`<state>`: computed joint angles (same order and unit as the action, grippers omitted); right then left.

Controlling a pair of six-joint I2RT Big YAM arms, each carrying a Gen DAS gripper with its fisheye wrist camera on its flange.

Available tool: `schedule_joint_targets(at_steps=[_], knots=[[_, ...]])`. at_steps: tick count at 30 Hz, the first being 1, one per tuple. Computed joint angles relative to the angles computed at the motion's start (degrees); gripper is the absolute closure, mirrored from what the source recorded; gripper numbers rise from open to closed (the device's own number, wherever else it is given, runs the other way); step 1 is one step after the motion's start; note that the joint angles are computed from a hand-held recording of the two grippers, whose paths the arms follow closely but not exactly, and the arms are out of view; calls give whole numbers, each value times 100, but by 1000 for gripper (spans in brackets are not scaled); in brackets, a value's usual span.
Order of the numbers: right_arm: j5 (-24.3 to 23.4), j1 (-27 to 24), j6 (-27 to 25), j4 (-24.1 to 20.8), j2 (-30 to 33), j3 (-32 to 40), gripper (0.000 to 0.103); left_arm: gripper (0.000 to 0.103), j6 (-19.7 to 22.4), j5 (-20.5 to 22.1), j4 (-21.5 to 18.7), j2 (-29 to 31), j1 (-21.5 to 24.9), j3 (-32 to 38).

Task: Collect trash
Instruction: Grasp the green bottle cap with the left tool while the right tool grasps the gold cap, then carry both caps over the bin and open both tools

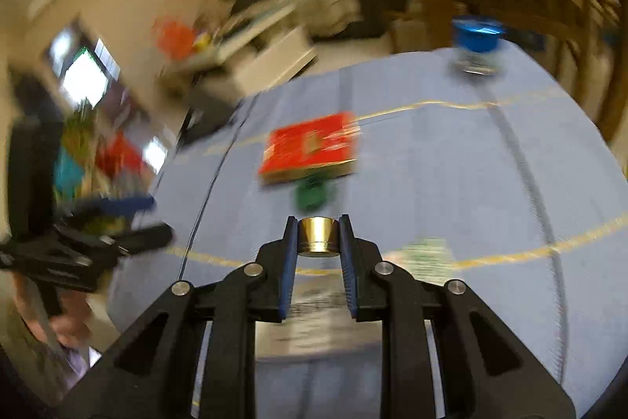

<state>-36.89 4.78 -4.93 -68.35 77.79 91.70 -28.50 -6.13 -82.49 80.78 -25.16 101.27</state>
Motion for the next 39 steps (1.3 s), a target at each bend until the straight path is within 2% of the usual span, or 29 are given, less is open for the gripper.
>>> schedule_joint_targets(at_steps=[3,7,9,12,15,16,17,18,19,23,26,28,33,36,39], knots=[[-121,-284,243,188,18,15,82,19,-20,-181,-286,779,-205,776],[-412,-448,367,200,128,87,82,20,-161,-503,-667,1503,-333,1490],[-500,-480,390,195,163,134,82,23,-306,-476,-771,1676,-299,1626],[-663,-539,456,212,156,134,82,30,-513,-83,-835,1822,-164,1673],[-796,-526,632,329,122,44,82,35,-572,-368,-1021,2009,-209,1890],[-796,-524,689,380,113,28,82,42,-618,-423,-1051,2021,-213,1912],[-796,-524,689,380,113,28,82,69,-696,-507,-1074,2027,-231,1948],[-799,-523,732,417,98,11,82,71,-715,-578,-1126,2033,-256,1990],[-798,-533,772,451,90,2,82,74,-718,-454,-1193,2033,-267,2012],[-796,-593,876,531,57,-31,82,74,-606,-805,-1378,1961,-474,1937],[-794,-643,960,581,21,-66,82,74,-828,-343,-1188,1707,-385,1637],[-794,-670,1013,638,-16,-91,82,74,-919,-200,-1074,1562,-330,1531],[-869,-916,1138,788,-56,-108,82,74,-965,-344,-1025,1394,-508,1740],[-853,-1308,1177,809,-39,-152,82,74,-862,-590,-1043,1495,-736,2032],[-504,-1725,950,724,47,-120,82,74,-766,-819,-1027,1746,-1034,2423]])
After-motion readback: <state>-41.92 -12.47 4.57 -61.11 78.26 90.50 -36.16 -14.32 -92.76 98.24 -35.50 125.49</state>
